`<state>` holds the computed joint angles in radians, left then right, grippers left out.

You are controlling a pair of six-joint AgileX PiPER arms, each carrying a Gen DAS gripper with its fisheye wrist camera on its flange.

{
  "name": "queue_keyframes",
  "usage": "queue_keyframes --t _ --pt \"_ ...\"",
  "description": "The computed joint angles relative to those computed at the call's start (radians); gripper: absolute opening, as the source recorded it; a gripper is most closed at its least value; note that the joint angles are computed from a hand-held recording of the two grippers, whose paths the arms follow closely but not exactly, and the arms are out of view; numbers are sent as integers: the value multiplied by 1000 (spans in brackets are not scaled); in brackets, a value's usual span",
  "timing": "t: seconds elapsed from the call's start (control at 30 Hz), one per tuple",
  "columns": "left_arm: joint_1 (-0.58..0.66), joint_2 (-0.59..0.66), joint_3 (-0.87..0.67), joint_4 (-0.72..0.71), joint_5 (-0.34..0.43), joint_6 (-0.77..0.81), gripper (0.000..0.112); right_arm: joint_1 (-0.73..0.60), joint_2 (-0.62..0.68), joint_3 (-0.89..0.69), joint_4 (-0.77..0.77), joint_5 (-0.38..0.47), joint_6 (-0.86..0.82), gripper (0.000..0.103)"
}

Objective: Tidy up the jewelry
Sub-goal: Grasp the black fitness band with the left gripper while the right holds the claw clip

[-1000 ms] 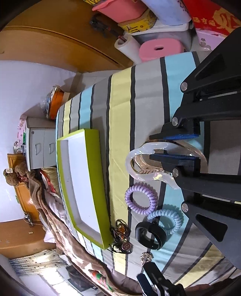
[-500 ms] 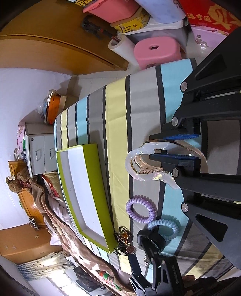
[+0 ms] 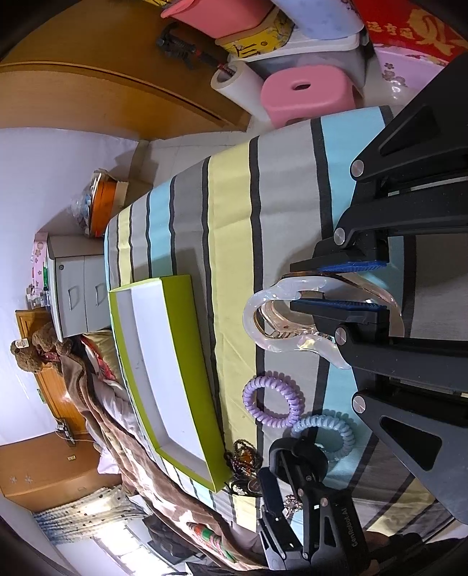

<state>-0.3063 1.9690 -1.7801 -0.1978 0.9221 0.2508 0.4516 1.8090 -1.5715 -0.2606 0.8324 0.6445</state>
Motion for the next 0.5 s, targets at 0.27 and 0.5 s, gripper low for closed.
queue_keyframes --t 0.27,0.5 --pt "-2 -4 4 -14 1 9 42 -4 0 -2 6 -3 -2 13" --pt "-6 -16 28 10 12 34 22 -7 -2 -2 9 -7 -3 13"
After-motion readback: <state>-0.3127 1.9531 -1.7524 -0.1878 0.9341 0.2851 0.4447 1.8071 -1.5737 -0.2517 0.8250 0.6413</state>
